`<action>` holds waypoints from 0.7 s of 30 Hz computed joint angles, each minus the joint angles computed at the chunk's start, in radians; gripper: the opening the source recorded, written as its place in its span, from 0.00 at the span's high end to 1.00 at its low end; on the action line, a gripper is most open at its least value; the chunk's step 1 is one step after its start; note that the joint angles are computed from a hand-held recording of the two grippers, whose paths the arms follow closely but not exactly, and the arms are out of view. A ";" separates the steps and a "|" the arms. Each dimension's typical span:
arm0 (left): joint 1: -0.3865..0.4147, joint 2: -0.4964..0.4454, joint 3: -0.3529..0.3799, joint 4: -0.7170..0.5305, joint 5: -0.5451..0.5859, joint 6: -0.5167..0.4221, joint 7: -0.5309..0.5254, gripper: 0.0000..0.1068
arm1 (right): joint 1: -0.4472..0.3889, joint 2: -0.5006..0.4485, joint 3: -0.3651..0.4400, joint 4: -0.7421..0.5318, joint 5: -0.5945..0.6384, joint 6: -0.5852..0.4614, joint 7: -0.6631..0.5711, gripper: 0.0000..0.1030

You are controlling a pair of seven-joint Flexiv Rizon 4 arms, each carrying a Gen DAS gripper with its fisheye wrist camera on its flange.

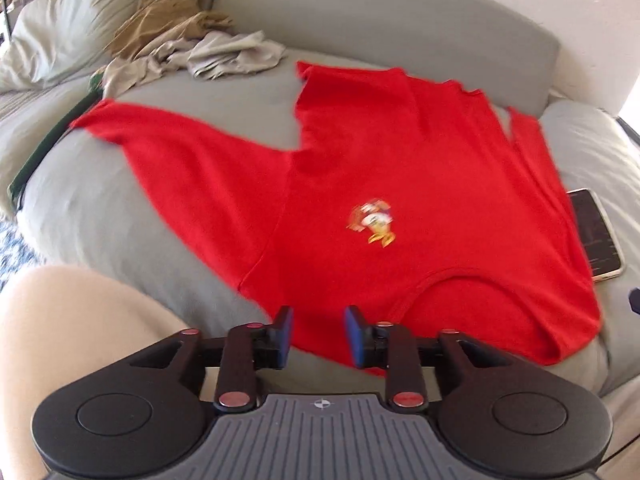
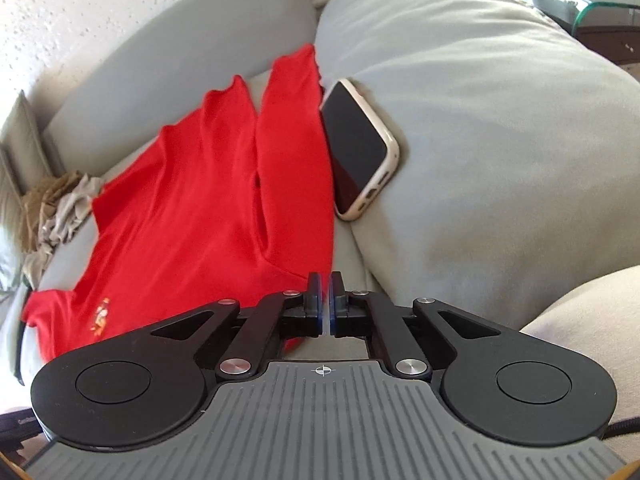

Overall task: Fold clothes
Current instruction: 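Grasp the red shirt's side edge with the right gripper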

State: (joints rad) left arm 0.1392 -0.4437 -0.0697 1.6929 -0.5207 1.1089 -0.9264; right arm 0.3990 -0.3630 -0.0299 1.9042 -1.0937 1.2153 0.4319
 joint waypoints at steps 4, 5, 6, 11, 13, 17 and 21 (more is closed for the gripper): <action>0.021 -0.004 -0.088 -0.058 -0.128 -0.038 0.087 0.54 | -0.008 0.039 -0.005 -0.044 -0.042 -0.026 -0.028 0.54; 0.017 -0.013 -0.092 -0.086 -0.143 -0.061 0.085 0.50 | -0.012 0.042 -0.001 -0.062 -0.039 -0.038 -0.043 0.48; 0.014 -0.021 -0.099 -0.110 -0.160 -0.079 0.092 0.48 | -0.018 0.044 0.005 -0.081 -0.025 -0.046 -0.063 0.47; -0.008 -0.100 -0.118 -0.254 -0.198 -0.157 0.111 0.41 | -0.041 0.045 0.013 -0.152 0.042 -0.023 -0.140 0.28; -0.032 -0.165 -0.105 -0.349 -0.165 -0.206 0.051 0.39 | -0.038 0.038 0.017 -0.185 0.081 -0.074 -0.213 0.28; -0.101 -0.325 -0.064 -0.583 -0.050 -0.321 -0.149 0.39 | -0.043 -0.012 0.014 -0.264 0.175 -0.198 -0.367 0.28; -0.156 -0.494 -0.031 -0.829 0.060 -0.455 -0.346 0.42 | -0.078 -0.105 0.006 -0.358 0.313 -0.234 -0.527 0.28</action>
State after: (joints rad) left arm -0.0168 -0.9373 -0.1006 0.8638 -0.4611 0.6539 -1.2721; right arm 0.3215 -0.4682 -0.0237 1.5460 -0.7804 0.9813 -0.0949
